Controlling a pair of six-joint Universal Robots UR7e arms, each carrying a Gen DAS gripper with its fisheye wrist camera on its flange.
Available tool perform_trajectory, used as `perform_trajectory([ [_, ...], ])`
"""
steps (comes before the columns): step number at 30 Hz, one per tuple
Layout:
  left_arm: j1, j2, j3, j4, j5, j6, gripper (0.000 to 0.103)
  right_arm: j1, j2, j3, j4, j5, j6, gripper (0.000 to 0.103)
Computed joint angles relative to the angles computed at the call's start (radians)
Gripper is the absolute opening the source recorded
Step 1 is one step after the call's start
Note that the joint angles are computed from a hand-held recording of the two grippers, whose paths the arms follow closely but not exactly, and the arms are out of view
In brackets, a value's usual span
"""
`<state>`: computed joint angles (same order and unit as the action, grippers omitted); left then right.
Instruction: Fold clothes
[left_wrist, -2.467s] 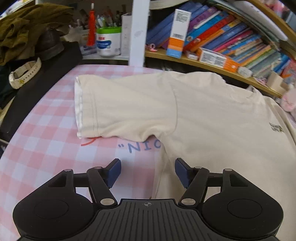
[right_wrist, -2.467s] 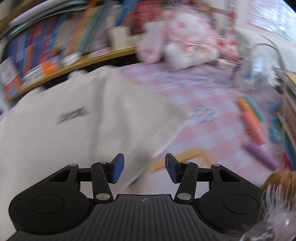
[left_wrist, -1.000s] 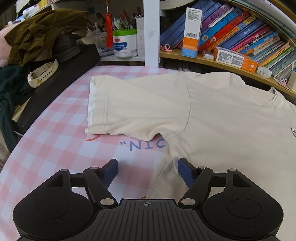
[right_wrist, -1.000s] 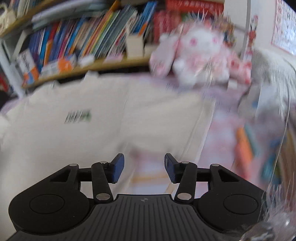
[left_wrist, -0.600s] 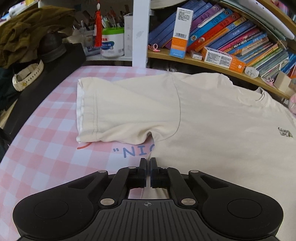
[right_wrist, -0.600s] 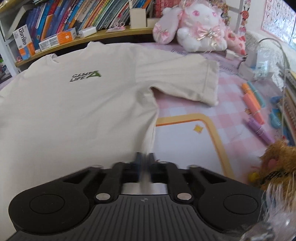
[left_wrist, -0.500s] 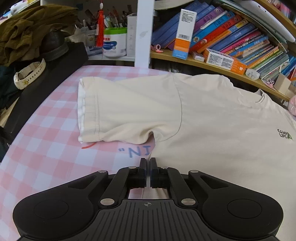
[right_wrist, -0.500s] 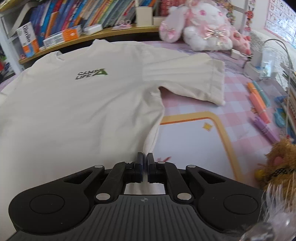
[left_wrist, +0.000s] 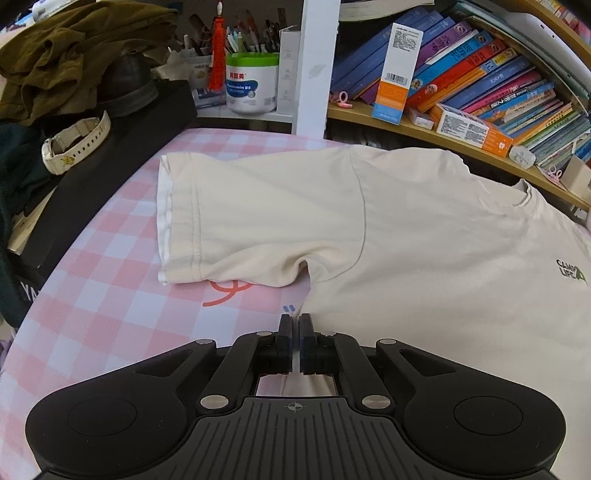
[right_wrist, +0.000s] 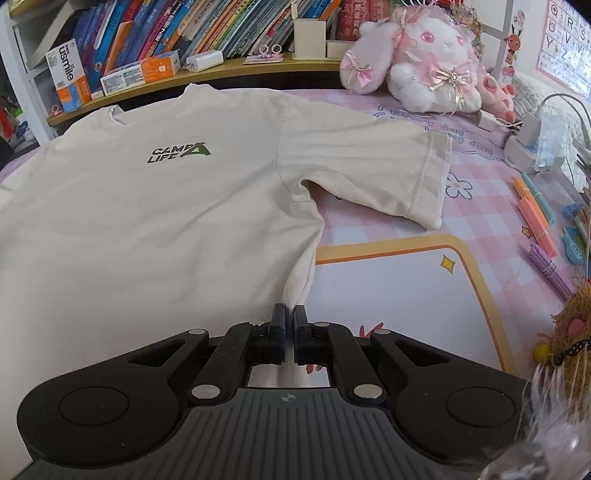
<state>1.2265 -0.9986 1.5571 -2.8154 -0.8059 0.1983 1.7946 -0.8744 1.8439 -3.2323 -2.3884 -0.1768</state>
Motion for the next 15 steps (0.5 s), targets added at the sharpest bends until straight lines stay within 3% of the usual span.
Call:
perform_trajectory([
  [4,-0.010,-0.014,0.041,-0.038,0.005,0.093,0.013,-0.003,-0.009,0.009,0.005,0.016,-0.008,0.006],
  [8,-0.045,-0.092,0.175,-0.071,0.003,0.204,0.037,0.005,-0.044,0.057,0.013,0.032,0.012,0.019],
  [13,-0.101,-0.254,0.395,-0.089,0.022,0.186,0.048,0.055,-0.104,0.183,-0.039,-0.002,0.054,0.028],
  [15,-0.128,-0.329,0.478,-0.077,0.031,0.158,0.059,0.078,-0.134,0.239,-0.049,-0.013,0.091,0.033],
])
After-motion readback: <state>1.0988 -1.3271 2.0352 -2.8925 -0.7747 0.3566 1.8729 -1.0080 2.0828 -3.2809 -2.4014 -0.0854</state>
